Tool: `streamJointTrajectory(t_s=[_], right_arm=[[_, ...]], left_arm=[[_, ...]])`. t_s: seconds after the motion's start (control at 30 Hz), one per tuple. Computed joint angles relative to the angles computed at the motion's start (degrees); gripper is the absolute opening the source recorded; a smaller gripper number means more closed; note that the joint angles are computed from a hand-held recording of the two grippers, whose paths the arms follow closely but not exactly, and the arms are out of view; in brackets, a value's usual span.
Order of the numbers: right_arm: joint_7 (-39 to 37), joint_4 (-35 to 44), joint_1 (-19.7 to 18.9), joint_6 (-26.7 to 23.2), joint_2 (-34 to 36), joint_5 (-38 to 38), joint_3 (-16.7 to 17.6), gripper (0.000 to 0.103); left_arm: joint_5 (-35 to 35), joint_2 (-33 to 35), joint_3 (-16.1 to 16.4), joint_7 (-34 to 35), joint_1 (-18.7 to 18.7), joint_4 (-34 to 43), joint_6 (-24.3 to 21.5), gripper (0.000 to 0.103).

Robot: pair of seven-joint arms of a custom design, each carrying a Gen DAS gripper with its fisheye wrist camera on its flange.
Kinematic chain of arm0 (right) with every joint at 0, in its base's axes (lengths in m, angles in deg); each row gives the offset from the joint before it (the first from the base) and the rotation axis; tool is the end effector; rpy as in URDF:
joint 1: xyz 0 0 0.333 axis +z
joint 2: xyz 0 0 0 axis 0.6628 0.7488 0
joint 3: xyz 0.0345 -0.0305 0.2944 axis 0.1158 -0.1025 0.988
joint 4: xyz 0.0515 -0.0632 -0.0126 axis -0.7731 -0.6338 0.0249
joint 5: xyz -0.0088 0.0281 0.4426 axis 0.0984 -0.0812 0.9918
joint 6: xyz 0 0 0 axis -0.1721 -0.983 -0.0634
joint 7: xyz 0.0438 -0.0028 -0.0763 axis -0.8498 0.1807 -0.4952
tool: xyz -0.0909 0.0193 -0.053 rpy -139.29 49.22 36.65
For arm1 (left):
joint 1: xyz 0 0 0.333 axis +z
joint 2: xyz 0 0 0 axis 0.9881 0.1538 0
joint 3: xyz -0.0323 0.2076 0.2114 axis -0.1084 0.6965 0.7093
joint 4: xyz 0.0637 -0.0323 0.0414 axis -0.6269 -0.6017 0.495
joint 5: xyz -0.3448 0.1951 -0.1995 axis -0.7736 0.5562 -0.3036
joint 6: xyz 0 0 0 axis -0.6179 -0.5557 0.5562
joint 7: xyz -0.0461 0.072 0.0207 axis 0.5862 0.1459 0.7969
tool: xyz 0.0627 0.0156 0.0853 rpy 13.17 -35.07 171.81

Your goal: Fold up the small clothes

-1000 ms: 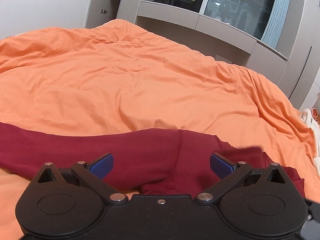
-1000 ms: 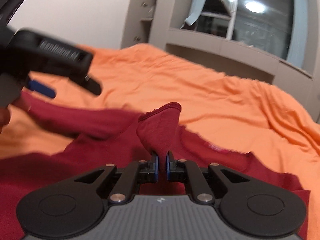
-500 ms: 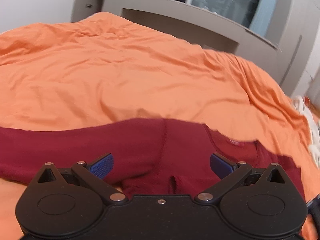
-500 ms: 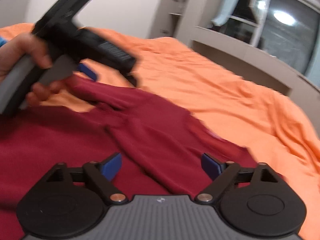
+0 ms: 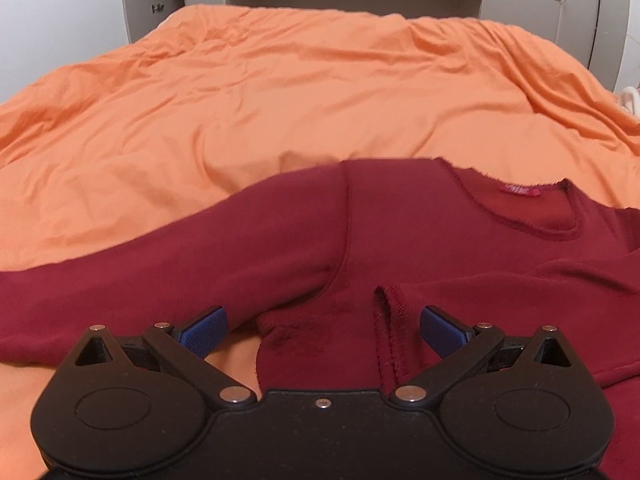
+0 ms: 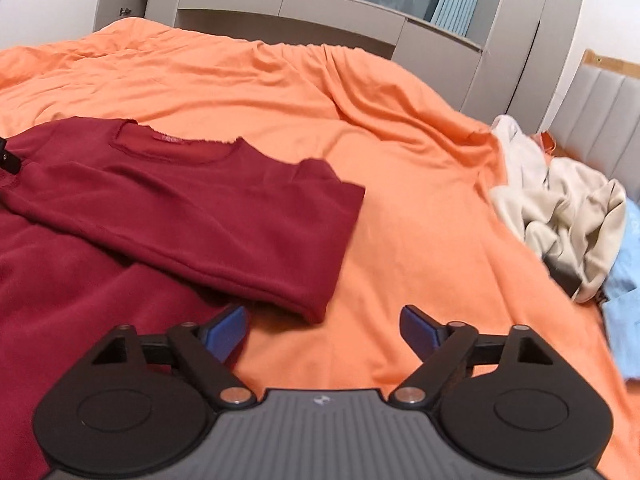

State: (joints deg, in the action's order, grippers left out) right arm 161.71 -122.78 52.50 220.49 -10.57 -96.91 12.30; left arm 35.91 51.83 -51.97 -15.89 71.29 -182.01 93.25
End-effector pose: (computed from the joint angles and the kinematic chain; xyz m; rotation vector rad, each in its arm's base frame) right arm 0.5881 0.1991 0.4586 -1.9359 1.4274 -0.9775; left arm 0.6481 -0.2058 0.4710 -1.9373 1.5511 -0.5823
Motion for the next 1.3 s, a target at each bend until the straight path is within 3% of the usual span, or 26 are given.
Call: streamJointTrajectory(t_s=[0.1, 0.17, 0.23, 0.3, 0.33, 0.43, 0.53, 0.73, 0.83, 0.87, 0.9, 0.97, 1.13, 1.2, 1.3], right_arm=[[-0.3, 1.1, 0.2, -2.0, 1.4, -1.6, -0.1, 0.072], [3.9, 1.8, 0.6, -2.6, 2.1, -5.9, -0.4, 0.070], [5.0, 2.2, 0.8, -1.6, 3.0, -6.2, -1.0, 0.060], [6.9, 3.3, 0.9, -0.6, 4.2, -8.0, -1.7, 0.017], [8.5, 3.4, 1.1, -0.1, 4.2, -9.0, -2.0, 0.012], [14.2, 2.7, 1.3, 0.4, 2.4, -12.2, -2.5, 0.007], [14.9, 0.7, 0.7, -0.8, -0.7, -10.5, -1.7, 0.006], [0.4, 1.2, 0.9, -5.8, 0.7, 1.4, -0.1, 0.006], [-3.0, 1.3, 1.0, -5.5, 1.1, 4.9, -0.3, 0.009], [-3.4, 1.2, 1.0, -5.3, 0.9, 5.4, -0.4, 0.022], [-3.3, 1.0, 1.0, -5.1, 0.7, 5.4, -0.4, 0.053], [-1.6, 0.4, 0.8, -4.6, -0.4, 3.1, -0.3, 0.083], [-1.2, -0.6, -0.2, -3.8, -2.7, 0.6, 0.5, 0.095], [1.8, -1.1, -1.0, -3.1, -3.7, -1.6, 1.0, 0.101], [6.9, -1.4, -2.2, -2.1, -4.5, -5.6, 1.9, 0.103]], left_arm=[[-1.4, 0.7, -0.2, 1.7, -0.1, 0.7, -2.0, 0.102], [-2.2, 1.2, -0.3, 3.0, -0.2, 1.1, -3.1, 0.102], [-2.5, 1.4, -0.2, 3.5, -0.4, 1.2, -3.5, 0.103], [-2.2, 1.6, -0.1, 3.5, -0.6, 1.3, -3.7, 0.103], [-2.0, 1.5, -0.1, 3.5, -0.7, 1.2, -3.8, 0.103], [-1.6, 1.7, 0.0, 3.5, -0.9, 1.3, -4.1, 0.103], [-1.4, 1.7, 0.0, 3.7, -1.1, 1.4, -4.4, 0.103], [0.2, 2.2, 0.0, 4.1, -1.7, 2.1, -5.6, 0.103], [-0.2, 2.1, 0.0, 4.1, -1.6, 2.1, -5.4, 0.103], [-0.5, 1.9, 0.0, 4.0, -1.6, 1.9, -5.1, 0.103], [-0.2, 1.5, 0.1, 3.4, -1.5, 1.5, -4.5, 0.103], [2.5, -0.2, 0.4, -0.3, -1.7, -0.4, -3.0, 0.102], [9.7, -6.3, -0.3, -8.5, 0.0, -6.0, 1.0, 0.103], [11.0, -8.7, -0.8, -10.1, 1.3, -7.9, 1.7, 0.103], [11.1, -12.5, -1.5, -11.9, 3.7, -10.8, 1.3, 0.103]])
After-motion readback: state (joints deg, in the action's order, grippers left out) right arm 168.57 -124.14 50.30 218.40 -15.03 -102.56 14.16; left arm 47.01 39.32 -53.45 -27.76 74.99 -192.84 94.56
